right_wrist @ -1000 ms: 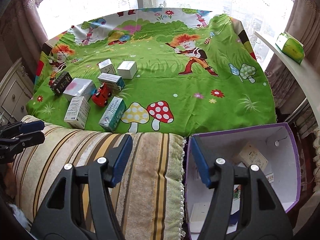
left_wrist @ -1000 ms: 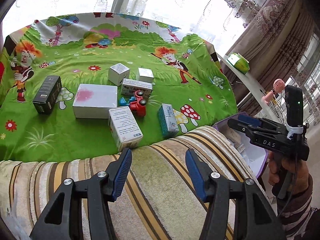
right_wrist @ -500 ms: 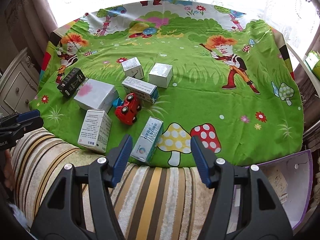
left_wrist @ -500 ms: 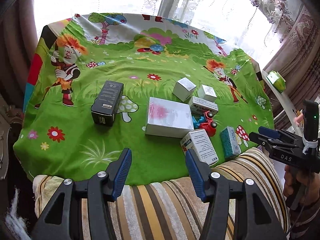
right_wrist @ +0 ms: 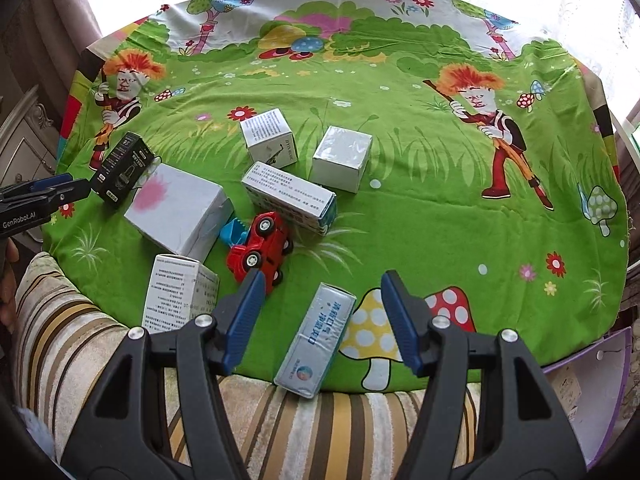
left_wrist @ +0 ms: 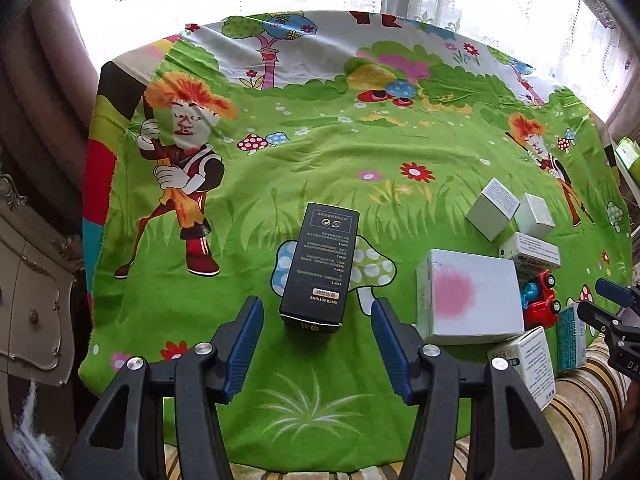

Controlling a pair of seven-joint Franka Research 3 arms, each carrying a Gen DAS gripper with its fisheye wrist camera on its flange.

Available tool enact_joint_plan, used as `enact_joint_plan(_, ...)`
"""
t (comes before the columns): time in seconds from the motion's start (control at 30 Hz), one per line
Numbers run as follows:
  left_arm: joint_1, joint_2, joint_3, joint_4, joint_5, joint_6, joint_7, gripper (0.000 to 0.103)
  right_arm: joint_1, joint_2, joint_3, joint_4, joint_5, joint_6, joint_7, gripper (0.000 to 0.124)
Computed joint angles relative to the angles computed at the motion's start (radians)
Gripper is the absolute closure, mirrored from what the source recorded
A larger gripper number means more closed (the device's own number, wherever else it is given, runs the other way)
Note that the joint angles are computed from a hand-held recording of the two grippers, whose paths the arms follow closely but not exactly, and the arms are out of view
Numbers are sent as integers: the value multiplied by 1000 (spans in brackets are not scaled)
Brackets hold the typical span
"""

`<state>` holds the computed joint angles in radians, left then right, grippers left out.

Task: Organize rigid objects
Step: 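Grasp the black box with left tool while right tool grasps red toy car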

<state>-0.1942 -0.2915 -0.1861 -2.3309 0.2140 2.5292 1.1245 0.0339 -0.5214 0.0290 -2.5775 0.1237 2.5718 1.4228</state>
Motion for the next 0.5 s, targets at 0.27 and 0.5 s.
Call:
enact_joint_plan(0.27,24,72,-8,39,75,18,-35,45,22,60,8,38,3,15,-7,60)
enact_joint_plan(0.5,29,99,-5,51,92,39,-34,42,22,112,16,65,-30,7,14,60)
